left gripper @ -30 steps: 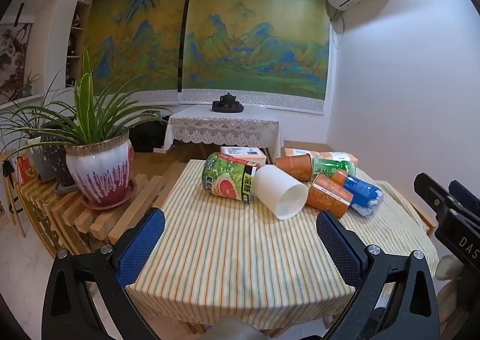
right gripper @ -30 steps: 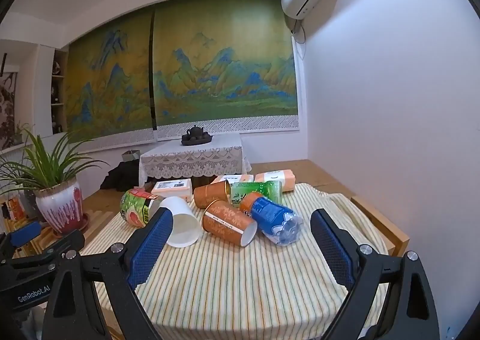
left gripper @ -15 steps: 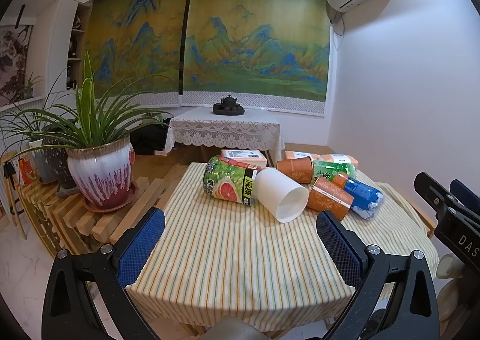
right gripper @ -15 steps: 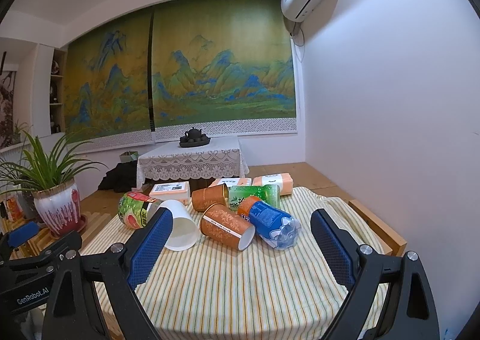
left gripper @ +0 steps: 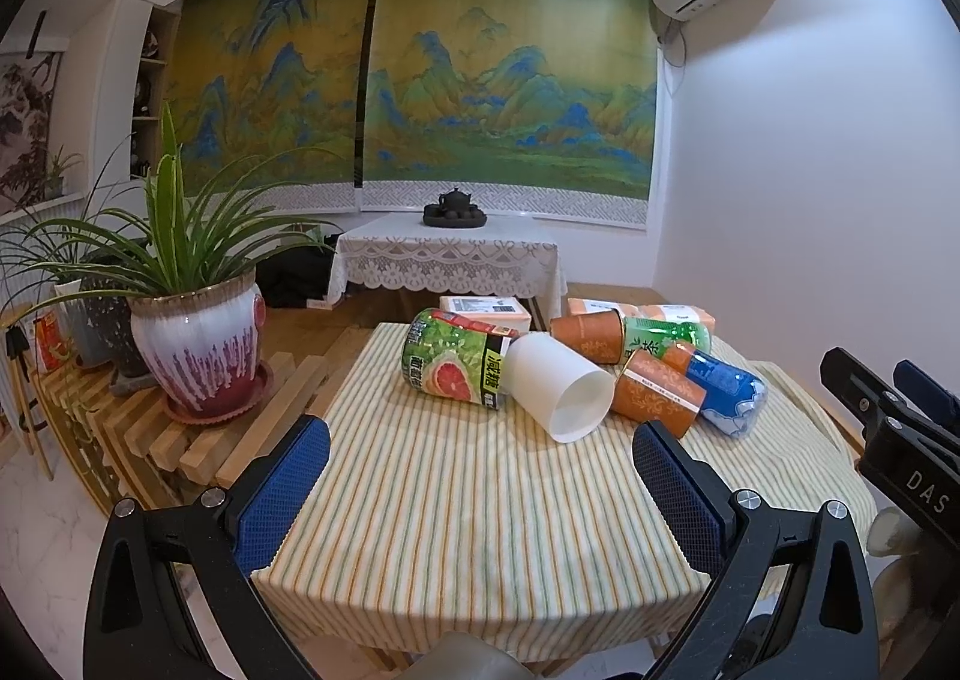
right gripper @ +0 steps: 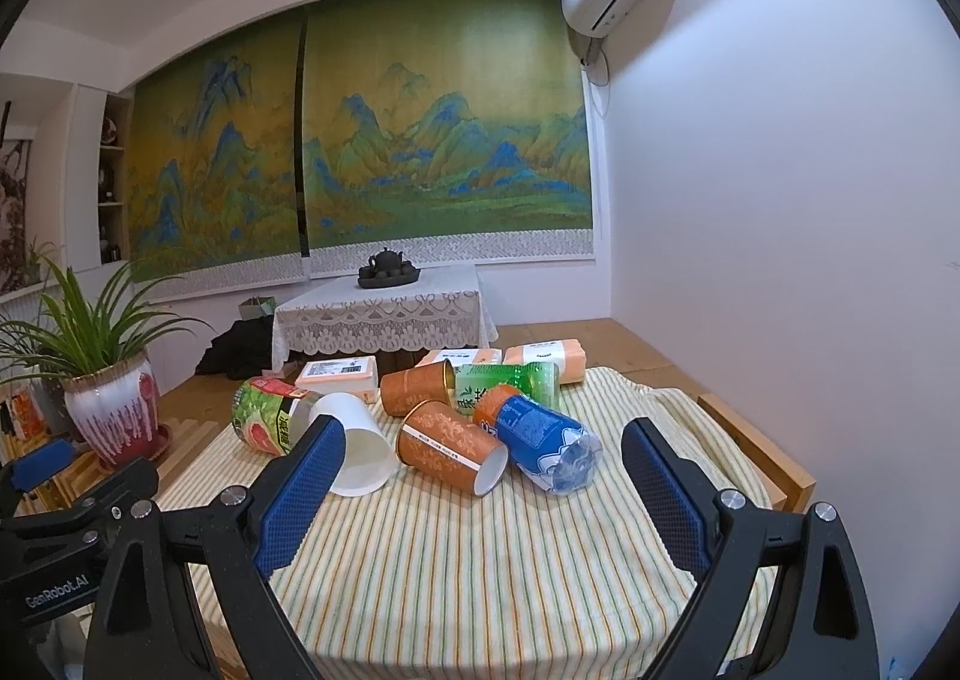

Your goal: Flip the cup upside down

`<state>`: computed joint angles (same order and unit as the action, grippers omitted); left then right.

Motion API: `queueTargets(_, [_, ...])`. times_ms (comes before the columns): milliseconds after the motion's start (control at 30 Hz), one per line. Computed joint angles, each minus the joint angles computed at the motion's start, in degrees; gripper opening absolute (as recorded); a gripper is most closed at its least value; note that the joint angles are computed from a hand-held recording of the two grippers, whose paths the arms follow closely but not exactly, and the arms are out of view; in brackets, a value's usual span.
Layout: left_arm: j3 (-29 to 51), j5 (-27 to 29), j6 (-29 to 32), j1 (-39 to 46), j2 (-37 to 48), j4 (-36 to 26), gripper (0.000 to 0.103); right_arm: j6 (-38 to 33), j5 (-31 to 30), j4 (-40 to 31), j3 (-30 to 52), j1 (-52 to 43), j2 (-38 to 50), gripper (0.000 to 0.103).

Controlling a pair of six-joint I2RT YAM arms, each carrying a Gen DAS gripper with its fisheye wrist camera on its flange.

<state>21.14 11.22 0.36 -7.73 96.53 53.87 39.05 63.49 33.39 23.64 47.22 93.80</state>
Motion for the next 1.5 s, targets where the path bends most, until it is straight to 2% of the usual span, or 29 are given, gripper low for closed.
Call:
queueTargets(167, [0.8,-0.3,0.2,-0.4,0.4,-1.1,0.102,-0.6,-0.7,1.1,-0.4,-0.7,0.1,0.091])
queueTargets(533, [1.9,-2.1,1.4,-1.9,3.3,1.9,0.102,-1.2,-2.6,2.9,-0.7,-2.5,1.4,0.091])
queueTargets(600, [2.1,-1.7,0.1,-1.9,3.5,1.5,0.102,-1.5,-3.2,3.6,-0.8,-3.0,1.9,0.092])
queueTargets(833, [4.1,-2.7,1.2,-2.6,4.5,-1.5,0.102,-4.6,-10.4,8.1,-1.7,-9.3,3.8,0.092])
queueTargets(1000, [5.9,-2.9,1.9,-2.6,5.9,-2.6,0.102,-6.9,-19.0,11.7,-2.6,-17.2,5.8,0.092])
queueTargets(1200, [8.1,-3.6,2.2,-2.7,8.0,-3.5,0.102,-13.7,-35.8,14.7,-1.9,-30.7,8.0,0.092])
queueTargets(1300, [9.2,-4.4,2.1,-3.0,9.6,-2.7,0.102,-17.0,-45.4,10.6,2.0,-38.2,9.2,0.092])
queueTargets(1367, [10.2,-4.6,1.8,-3.0,9.7,-4.8,0.102,-19.3,-52.2,6.9,5.7,-42.7,10.3,0.092])
queueTargets(1500, [11.5,-5.5,1.8,-3.5,11.2,-5.1,0.102,-23.5,-59.5,-0.8,13.5,-47.2,13.3,0.092])
